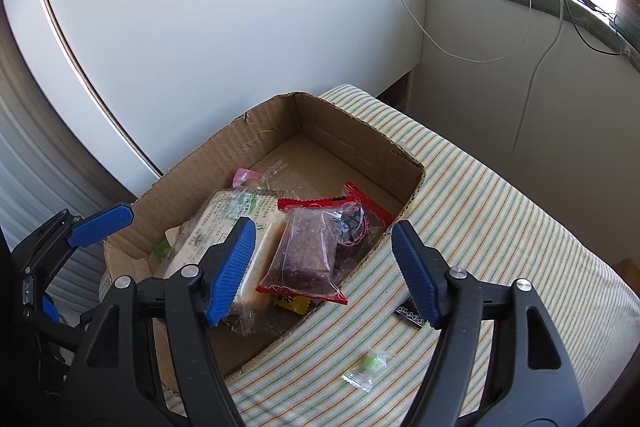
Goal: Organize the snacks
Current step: 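Carry both snacks into the cardboard box and open both tools, then grasp the black wrapped candy with the right tool while the left tool grasps the small green candy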
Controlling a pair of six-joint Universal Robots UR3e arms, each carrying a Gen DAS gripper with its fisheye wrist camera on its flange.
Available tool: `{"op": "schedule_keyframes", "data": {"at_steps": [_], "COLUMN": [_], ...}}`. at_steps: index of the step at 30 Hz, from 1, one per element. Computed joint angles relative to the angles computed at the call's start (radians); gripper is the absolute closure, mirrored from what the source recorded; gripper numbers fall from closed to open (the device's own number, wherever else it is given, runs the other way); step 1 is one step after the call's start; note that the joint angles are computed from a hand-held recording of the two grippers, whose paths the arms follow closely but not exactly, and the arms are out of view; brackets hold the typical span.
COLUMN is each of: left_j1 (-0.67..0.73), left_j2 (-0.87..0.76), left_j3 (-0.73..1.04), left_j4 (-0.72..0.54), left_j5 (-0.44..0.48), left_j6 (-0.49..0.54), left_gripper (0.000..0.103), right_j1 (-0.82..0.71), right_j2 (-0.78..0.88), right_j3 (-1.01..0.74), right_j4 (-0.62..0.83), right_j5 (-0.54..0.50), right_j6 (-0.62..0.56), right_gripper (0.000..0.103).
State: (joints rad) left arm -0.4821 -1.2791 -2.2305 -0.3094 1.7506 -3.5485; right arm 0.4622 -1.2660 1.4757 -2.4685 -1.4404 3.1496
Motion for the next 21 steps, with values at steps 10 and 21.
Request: {"op": "schedule_keyframes", "data": {"at_steps": [10, 21], "left_j1": [-0.145, -0.289], "left_j2": [-0.12, -0.315], "left_j3": [0.107, 0.259], "left_j4": [0.03, 0.052], "left_j5": [0.07, 0.067], "left_j6": [-0.04, -0.064], "left_gripper": [0.028, 0.056], "right_j1": [-0.122, -0.309], "right_j2": [-0.168, -0.233], "right_j3": [0.203, 0.342], "right_j4": [-0.044, 0.005], "right_j5": [0.052, 0.188], "right_j6": [-0.056, -0.119], "right_gripper": [0.03, 0.03]}}
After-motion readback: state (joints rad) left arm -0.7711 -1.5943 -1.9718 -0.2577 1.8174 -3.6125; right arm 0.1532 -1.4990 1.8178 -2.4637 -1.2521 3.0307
